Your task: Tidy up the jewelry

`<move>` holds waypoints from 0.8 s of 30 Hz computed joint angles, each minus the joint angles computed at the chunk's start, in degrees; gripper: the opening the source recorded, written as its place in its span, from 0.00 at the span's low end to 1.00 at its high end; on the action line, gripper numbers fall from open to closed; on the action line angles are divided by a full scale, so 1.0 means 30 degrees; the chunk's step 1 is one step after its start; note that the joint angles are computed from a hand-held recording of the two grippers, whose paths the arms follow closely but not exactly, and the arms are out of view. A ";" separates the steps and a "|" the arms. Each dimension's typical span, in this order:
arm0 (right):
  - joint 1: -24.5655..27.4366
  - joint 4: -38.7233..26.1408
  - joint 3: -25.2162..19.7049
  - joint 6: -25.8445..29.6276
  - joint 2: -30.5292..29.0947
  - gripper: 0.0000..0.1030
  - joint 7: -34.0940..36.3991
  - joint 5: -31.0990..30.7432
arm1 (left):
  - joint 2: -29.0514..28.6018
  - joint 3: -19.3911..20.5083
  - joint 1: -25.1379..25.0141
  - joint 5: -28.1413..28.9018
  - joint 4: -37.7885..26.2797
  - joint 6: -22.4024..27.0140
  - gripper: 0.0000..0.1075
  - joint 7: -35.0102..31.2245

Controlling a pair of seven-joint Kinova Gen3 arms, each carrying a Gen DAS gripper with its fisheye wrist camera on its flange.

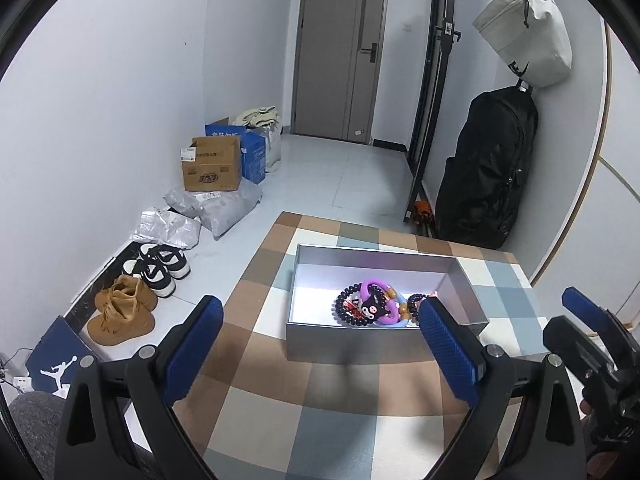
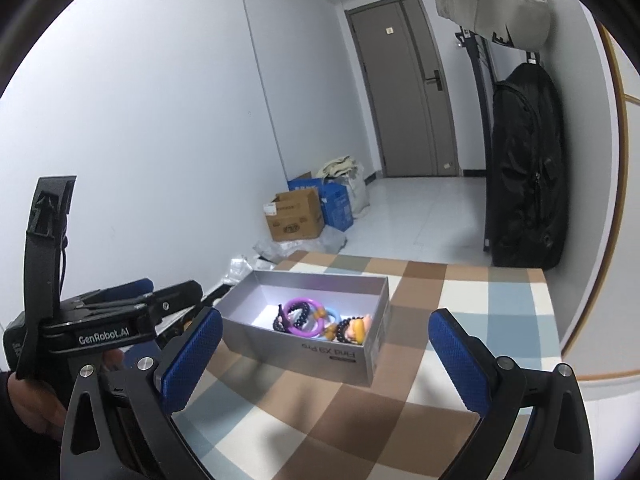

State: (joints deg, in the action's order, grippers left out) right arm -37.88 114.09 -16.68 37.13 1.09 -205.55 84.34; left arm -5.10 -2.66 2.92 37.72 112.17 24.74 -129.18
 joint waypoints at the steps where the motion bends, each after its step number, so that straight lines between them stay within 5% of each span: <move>1: 0.0024 0.0068 0.0023 -0.0024 0.0009 1.00 -0.0252 0.0198 | 0.0023 0.0002 0.0015 0.0002 0.0003 -0.0007 0.89 -0.0054; 24: 0.0158 -0.0156 0.0239 -0.0823 0.0223 1.00 0.0611 -0.0837 | -0.0017 0.0321 0.0387 -0.1360 0.0094 -0.0323 0.89 0.0873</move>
State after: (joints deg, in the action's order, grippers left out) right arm -37.40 113.63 -15.97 34.66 1.76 -203.72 81.83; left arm -5.15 -1.70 4.09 33.64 112.45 23.77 -126.56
